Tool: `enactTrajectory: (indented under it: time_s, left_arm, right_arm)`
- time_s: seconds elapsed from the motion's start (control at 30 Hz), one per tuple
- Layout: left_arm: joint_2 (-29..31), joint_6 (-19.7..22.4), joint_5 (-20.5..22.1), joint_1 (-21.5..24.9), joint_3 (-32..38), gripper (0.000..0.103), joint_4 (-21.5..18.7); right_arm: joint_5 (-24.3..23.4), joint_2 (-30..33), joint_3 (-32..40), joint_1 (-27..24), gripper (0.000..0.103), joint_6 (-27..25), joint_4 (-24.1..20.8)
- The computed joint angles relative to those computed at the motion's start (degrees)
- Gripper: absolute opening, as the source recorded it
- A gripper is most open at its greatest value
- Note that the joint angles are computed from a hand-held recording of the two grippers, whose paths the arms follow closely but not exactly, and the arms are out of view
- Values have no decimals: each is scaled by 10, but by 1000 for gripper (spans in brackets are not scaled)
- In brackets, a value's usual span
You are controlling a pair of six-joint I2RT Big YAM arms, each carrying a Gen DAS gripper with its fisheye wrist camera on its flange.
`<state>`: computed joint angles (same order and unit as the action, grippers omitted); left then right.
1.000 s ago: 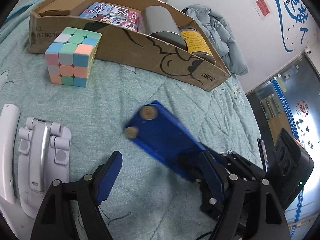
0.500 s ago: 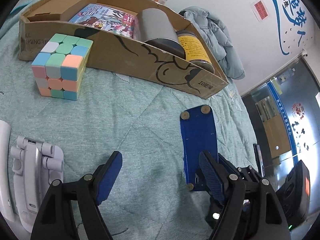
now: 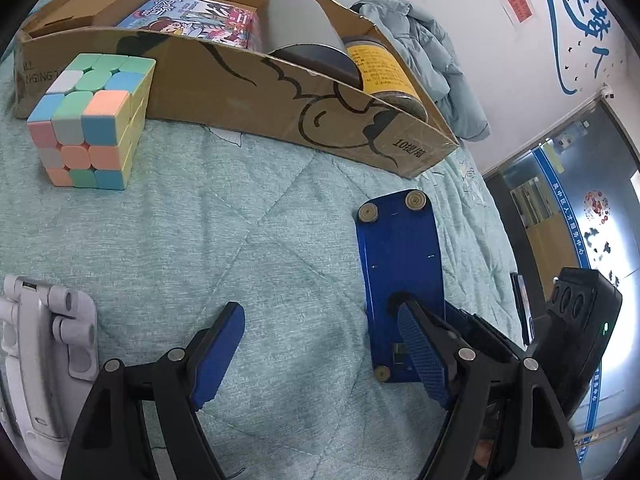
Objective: Organize rigid objects
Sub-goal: 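Grasp the blue stapler with the right gripper and stand it upright, then close the left gripper on the stapler while the right gripper holds it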
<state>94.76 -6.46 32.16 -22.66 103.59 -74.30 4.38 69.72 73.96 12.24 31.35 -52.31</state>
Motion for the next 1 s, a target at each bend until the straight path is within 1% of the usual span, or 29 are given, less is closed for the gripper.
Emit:
enactTrajectory:
  time_s: [0.03,0.07,0.13,0.2,0.27,0.33,0.4,0.43,0.47,0.5,0.53,0.57,0.6,0.63,0.67,0.7,0.73,0.77,0.83,0.9,0.93,0.97,1.0]
  left_arm:
    - [0,0,0,1,1,78,1]
    - [2,-1,-1,1,3,78,3]
    - [3,-4,-1,3,5,78,5]
    - [5,-5,-1,4,7,78,5]
    - [6,-5,1,5,9,78,5]
    - [6,-3,3,6,10,78,5]
    - [4,-3,5,8,8,78,7]
    - [4,-3,7,10,7,78,6]
    - [4,-2,10,12,7,78,5]
    - [4,-2,12,13,7,78,4]
    - [5,-1,14,14,9,78,2]
    - [8,1,19,15,12,78,-3]
    - [10,3,24,16,14,78,-7]
    - [13,7,30,17,16,78,-13]
    - [15,11,36,18,18,78,-19]
    - [16,13,39,18,19,78,-21]
    - [17,16,43,17,21,78,-26]
    - [18,16,45,14,20,78,-26]
    - [20,20,51,10,21,78,-32]
    - [18,23,52,6,18,78,-31]
    - [17,22,52,5,16,78,-28]
    - [15,21,52,6,12,78,-25]
    - [15,18,51,5,11,78,-22]
  right_arm:
    - [36,9,12,14,40,-19,-20]
    - [56,10,14,22,40,-42,-26]
    - [78,10,15,33,39,-76,-30]
    - [119,14,20,46,39,-124,-37]
    - [198,18,22,64,39,-194,-41]
    - [262,25,22,79,38,-240,-44]
    - [354,35,18,103,39,-297,-42]
    - [385,38,14,113,39,-319,-38]
    - [397,43,14,121,39,-338,-31]
    - [394,42,13,127,42,-347,-21]
    - [352,29,8,131,53,-347,-6]
    - [303,15,6,129,61,-340,6]
    - [221,-9,-2,119,64,-319,28]
    - [186,-22,-6,113,75,-299,40]
    - [171,-36,-11,108,83,-269,52]
    - [160,-45,-12,101,83,-249,56]
    - [127,-50,-11,83,83,-227,50]
    - [106,-46,-7,74,82,-209,44]
    - [41,-34,-1,44,82,-166,18]
    - [0,-27,-7,36,79,-147,8]
    - [-8,-25,-11,37,74,-144,9]
    - [-4,-24,-13,41,72,-138,8]
    - [-6,-21,-12,41,65,-134,5]
